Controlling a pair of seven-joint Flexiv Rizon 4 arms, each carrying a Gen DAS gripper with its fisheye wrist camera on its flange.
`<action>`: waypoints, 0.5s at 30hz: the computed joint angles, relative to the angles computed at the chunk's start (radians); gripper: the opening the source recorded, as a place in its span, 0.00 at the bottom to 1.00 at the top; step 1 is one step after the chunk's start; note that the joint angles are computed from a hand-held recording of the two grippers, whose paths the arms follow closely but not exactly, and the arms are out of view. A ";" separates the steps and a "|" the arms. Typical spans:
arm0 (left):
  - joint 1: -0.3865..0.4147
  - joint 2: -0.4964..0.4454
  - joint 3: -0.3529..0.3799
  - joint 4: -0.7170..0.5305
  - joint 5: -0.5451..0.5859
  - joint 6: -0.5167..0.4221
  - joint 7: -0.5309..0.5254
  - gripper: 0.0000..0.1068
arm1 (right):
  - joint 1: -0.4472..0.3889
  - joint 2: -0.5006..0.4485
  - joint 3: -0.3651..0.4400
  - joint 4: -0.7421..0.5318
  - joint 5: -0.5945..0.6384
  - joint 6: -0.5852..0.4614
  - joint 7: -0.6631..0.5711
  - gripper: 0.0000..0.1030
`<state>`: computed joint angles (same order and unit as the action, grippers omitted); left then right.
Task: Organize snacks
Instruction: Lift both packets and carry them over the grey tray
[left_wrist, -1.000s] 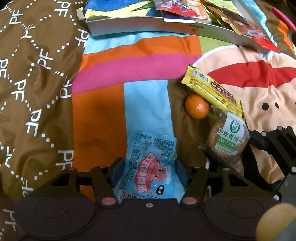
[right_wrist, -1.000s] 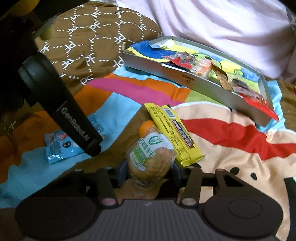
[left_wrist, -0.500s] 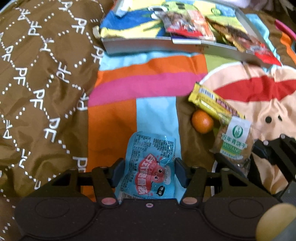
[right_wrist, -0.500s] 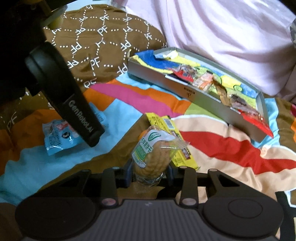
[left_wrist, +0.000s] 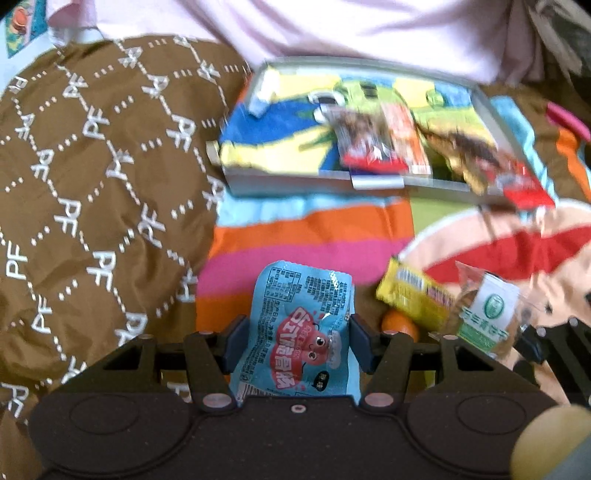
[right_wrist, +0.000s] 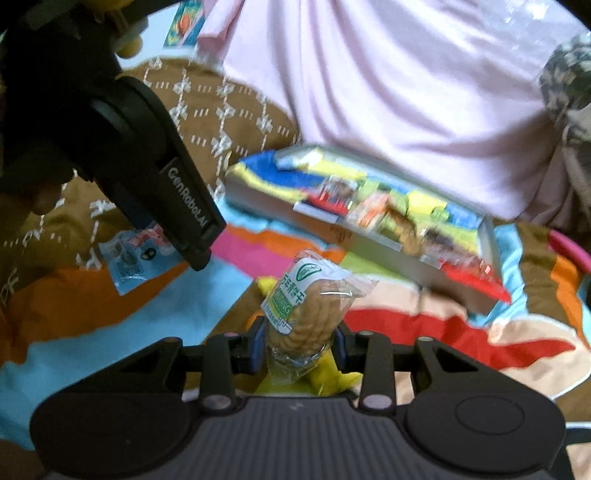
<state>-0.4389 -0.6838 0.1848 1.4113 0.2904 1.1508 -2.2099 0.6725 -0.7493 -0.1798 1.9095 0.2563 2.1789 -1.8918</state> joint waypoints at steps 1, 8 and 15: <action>-0.017 -0.006 0.026 -0.015 0.017 0.004 -0.028 0.56 | -0.012 -0.018 0.008 -0.012 -0.007 0.045 -0.001 0.38; -0.068 -0.059 0.123 -0.169 0.125 -0.022 -0.170 0.56 | -0.079 -0.084 0.043 -0.126 0.022 0.143 0.000 0.38; -0.034 -0.160 0.115 -0.390 0.145 -0.097 -0.240 0.56 | -0.125 -0.108 0.036 -0.259 0.061 0.088 0.064 0.39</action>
<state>-0.4732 -0.8434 0.3002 1.0218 0.4358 1.0541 -2.4502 0.5472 -0.8572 -0.1434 1.6504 0.3176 2.2667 -1.8279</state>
